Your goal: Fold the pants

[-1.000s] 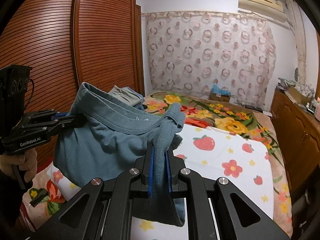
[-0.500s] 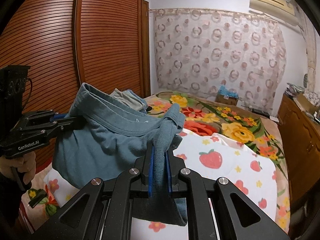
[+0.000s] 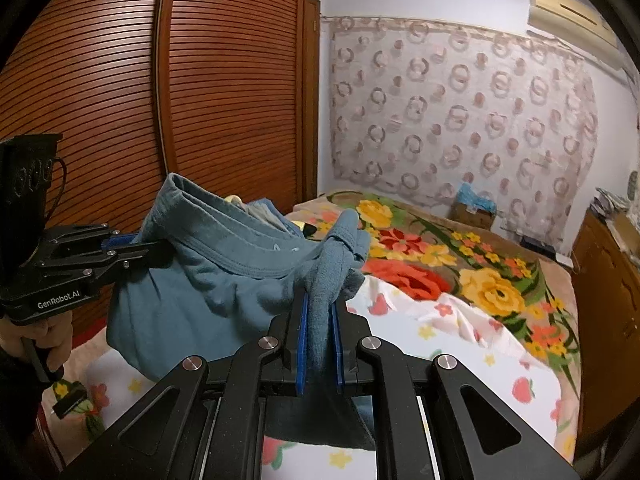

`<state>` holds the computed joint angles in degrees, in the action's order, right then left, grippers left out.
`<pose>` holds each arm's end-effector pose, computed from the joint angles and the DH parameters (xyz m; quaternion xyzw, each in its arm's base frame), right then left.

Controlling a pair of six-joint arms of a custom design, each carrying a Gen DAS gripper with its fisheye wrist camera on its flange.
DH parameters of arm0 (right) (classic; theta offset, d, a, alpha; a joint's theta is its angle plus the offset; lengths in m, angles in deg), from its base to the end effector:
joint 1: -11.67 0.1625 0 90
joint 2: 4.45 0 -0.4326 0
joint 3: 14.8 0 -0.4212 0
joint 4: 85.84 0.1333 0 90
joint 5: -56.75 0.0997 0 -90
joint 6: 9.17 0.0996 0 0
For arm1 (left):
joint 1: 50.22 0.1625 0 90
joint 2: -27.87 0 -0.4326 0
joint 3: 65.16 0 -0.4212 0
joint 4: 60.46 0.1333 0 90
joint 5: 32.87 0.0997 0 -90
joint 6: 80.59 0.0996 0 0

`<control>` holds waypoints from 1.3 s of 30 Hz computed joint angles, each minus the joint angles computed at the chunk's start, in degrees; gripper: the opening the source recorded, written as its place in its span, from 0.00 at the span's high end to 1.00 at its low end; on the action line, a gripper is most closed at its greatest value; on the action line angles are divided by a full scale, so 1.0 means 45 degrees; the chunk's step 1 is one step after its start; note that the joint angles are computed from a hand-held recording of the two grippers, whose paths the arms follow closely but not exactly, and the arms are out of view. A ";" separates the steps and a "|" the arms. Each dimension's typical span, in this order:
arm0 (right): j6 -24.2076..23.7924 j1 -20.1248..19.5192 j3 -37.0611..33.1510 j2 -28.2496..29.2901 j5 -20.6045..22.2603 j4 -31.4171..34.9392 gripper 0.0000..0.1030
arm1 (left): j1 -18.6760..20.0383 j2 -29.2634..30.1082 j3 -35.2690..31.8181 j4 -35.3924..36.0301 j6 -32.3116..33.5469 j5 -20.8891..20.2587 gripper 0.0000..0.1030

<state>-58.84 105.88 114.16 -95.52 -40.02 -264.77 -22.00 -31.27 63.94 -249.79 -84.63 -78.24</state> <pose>0.1553 -0.4537 0.3517 0.3855 -0.8146 0.3761 0.2153 -0.3338 -0.4098 0.1253 0.3478 0.8301 -0.3964 0.1809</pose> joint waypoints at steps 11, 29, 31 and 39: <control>-0.0764 0.0148 -0.1333 0.1590 0.0052 -0.0222 0.90 | 0.0777 0.0049 -0.0478 -0.0656 0.0980 0.0295 0.85; -0.2173 -0.0059 -0.3965 0.4478 0.0682 0.0725 0.90 | 0.1309 0.0908 -0.0113 -0.3090 0.0615 0.1949 0.85; -0.2305 -0.0040 -0.4354 0.4778 0.0838 0.0938 0.90 | 0.1265 0.0993 -0.0033 -0.3602 0.0641 0.2139 0.85; -0.3156 -0.0083 -0.5257 0.5637 0.1390 0.1186 0.90 | 0.1399 0.1232 0.0109 -0.4561 0.0133 0.2639 0.85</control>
